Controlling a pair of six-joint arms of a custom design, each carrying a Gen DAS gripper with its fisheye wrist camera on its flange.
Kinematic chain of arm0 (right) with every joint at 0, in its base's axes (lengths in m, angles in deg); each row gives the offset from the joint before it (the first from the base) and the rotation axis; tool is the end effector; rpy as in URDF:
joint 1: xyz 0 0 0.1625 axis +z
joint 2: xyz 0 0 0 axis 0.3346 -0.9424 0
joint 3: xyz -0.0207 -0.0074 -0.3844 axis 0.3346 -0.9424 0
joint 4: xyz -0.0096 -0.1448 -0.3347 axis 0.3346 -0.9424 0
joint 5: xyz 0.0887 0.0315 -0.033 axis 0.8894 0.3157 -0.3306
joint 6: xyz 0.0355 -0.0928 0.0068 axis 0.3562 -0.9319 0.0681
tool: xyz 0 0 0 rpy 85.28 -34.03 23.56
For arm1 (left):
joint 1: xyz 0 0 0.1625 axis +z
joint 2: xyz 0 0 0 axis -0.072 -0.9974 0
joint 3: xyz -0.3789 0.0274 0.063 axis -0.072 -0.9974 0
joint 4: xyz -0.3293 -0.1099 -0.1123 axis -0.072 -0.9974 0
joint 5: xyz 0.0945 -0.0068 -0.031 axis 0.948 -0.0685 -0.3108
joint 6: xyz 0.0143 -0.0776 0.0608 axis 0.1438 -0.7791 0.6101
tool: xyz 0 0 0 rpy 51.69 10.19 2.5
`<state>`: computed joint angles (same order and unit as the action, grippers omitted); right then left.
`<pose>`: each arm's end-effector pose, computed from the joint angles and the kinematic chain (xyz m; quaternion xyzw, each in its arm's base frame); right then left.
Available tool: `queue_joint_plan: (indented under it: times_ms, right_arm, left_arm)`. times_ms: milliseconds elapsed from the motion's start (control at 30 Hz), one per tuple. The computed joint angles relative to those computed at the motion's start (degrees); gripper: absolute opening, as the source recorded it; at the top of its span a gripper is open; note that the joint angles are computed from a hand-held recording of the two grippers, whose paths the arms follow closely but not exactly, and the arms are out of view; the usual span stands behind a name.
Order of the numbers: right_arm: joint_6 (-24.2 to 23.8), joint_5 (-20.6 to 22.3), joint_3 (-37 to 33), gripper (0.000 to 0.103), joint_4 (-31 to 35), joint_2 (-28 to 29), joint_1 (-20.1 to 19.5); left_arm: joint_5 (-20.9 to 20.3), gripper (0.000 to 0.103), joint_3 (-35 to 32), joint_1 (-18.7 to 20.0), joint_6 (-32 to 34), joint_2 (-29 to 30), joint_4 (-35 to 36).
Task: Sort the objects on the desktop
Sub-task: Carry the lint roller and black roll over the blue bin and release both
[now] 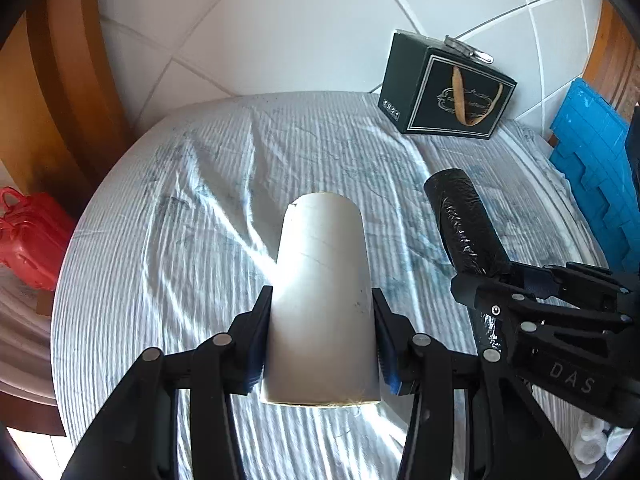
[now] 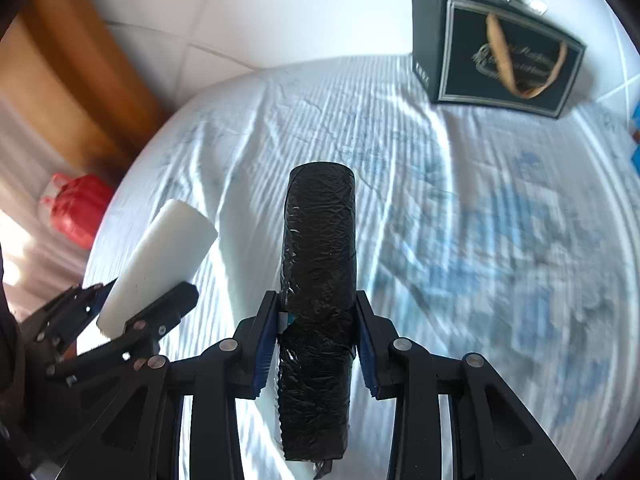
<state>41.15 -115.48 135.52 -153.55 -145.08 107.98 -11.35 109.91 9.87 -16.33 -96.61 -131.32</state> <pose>0.3210 -0.2800 0.0875 0.2686 -0.9285 0.1109 0.2311 -0.1772 -0.2143 0.2245 0.0326 0.8833 -0.3087 0.3514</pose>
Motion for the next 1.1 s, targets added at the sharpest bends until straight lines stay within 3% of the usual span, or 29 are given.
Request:
queue_joint_plan:
  times_ms: [67, 167, 400, 533, 667, 933, 1100]
  right_arm:
    - [-2.0, -0.2, 2.7, 0.036, -1.0, -2.9, 1.5]
    - [-5.9, 1.1, 5.8, 0.035, -1.5, -8.0, 1.6]
    - [-17.4, 3.1, 11.7, 0.035, 7.3, -27.9, -0.8]
    - [-19.7, 3.1, 12.6, 0.035, 15.1, -39.4, -1.8]
    - [-18.6, 0.9, 12.1, 0.036, 20.2, -47.6, -1.2]
    - [-16.7, -4.9, 9.1, 0.035, 29.0, -58.2, -1.2]
    - [-21.5, -3.3, 5.3, 0.036, 29.9, -63.0, -5.3]
  left_arm:
    - [-2.5, 0.045, -1.6, -5.7, -6.3, 2.9, 3.1]
    - [-4.9, 0.045, -4.5, -11.3, -13.7, 9.5, 4.8]
    - [-6.8, 0.045, -12.6, -16.2, -22.3, 25.9, 2.4]
    - [-5.6, 0.045, -17.7, -16.8, -20.1, 32.6, 1.3]
    - [-2.6, 0.045, -21.5, -17.5, -16.7, 36.9, -0.2]
    - [1.1, 0.045, -27.6, -17.0, -10.6, 43.6, -5.5]
    - [5.2, 0.045, -36.2, -14.6, -5.6, 51.6, -6.7]
